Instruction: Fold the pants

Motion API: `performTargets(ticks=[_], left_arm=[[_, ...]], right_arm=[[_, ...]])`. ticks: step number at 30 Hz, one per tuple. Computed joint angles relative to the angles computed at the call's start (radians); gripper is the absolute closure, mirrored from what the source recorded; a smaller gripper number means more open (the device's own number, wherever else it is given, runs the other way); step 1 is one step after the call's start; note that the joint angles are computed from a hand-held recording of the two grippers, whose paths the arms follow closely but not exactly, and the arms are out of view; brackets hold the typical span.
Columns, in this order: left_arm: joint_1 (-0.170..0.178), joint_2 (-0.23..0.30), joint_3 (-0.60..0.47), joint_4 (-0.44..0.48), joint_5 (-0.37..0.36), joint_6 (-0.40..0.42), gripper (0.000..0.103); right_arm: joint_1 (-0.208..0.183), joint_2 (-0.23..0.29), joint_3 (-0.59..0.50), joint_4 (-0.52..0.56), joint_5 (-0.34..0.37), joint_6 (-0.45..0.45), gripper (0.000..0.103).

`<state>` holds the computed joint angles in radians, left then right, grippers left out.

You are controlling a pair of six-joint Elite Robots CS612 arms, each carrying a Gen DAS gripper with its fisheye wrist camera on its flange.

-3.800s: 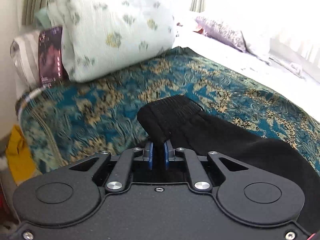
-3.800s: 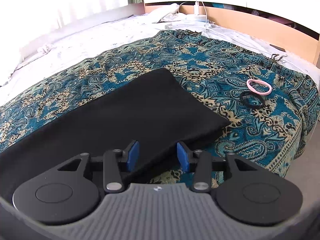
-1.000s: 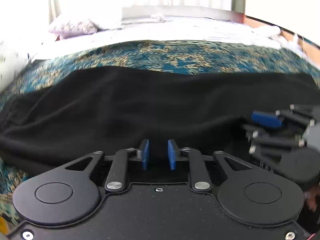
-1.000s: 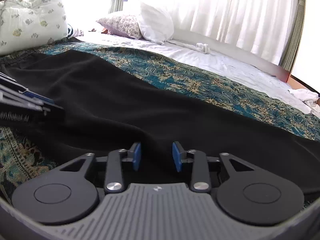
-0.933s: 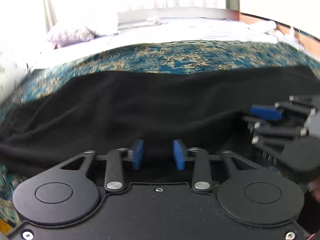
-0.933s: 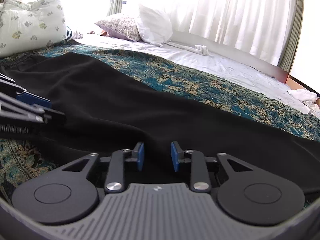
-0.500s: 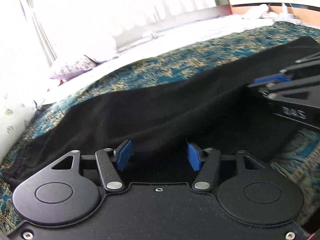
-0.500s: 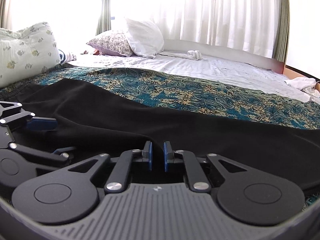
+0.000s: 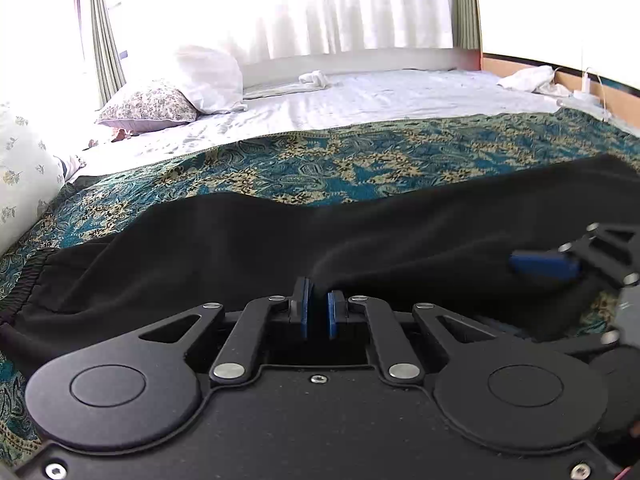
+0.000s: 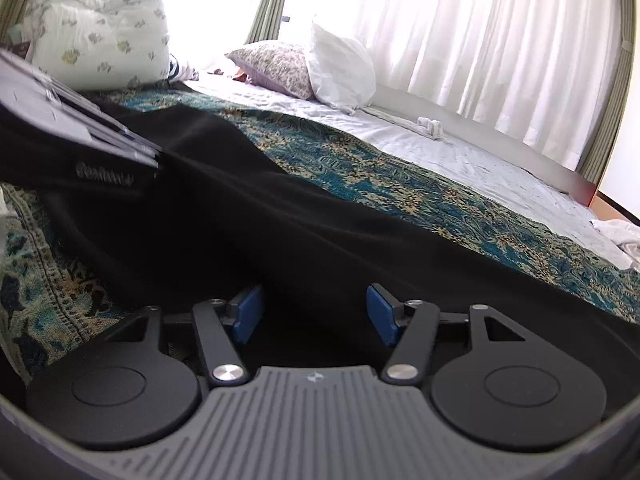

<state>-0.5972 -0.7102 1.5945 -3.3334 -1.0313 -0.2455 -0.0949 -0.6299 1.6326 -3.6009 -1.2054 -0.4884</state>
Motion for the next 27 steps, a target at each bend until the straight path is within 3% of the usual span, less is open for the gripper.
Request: performTargets(ticks=[4, 6, 7, 8, 9, 15, 20, 21, 23, 27], left_arm=[[-0.004, -0.008, 0.012, 0.009, 0.004, 0.021, 0.094], [-0.005, -0.01, 0.02, 0.023, -0.002, 0.024, 0.094], [-0.006, -0.01, 0.023, 0.028, -0.007, 0.025, 0.094], [-0.007, -0.01, 0.028, 0.032, -0.012, 0.029, 0.093], [-0.01, -0.011, 0.032, 0.034, -0.011, 0.034, 0.093], [-0.024, -0.017, 0.063, 0.034, 0.002, 0.074, 0.093], [-0.026, -0.027, 0.086, 0.053, -0.011, 0.062, 0.092], [-0.028, -0.025, 0.087, 0.056, -0.004, 0.06, 0.092], [-0.03, -0.024, 0.086, 0.055, 0.003, 0.061, 0.092], [-0.023, -0.031, 0.089, 0.067, -0.02, 0.029, 0.092]], right_arm=[[0.008, 0.004, -0.016, 0.011, -0.04, 0.038, 0.033], [0.004, 0.004, -0.02, 0.018, -0.052, 0.076, 0.053], [0.002, 0.004, -0.021, 0.025, -0.063, 0.091, 0.075], [0.0, 0.003, -0.019, 0.027, -0.072, 0.103, 0.086], [-0.004, 0.003, -0.014, 0.024, -0.069, 0.11, 0.088], [-0.012, -0.006, 0.036, -0.042, -0.064, 0.041, 0.091], [-0.016, -0.01, 0.068, -0.074, -0.068, -0.011, 0.091], [-0.013, -0.007, 0.067, -0.09, -0.092, -0.011, 0.088], [-0.009, 0.001, 0.057, -0.105, -0.142, -0.004, 0.069], [-0.025, 0.007, 0.039, -0.102, -0.211, 0.026, 0.069]])
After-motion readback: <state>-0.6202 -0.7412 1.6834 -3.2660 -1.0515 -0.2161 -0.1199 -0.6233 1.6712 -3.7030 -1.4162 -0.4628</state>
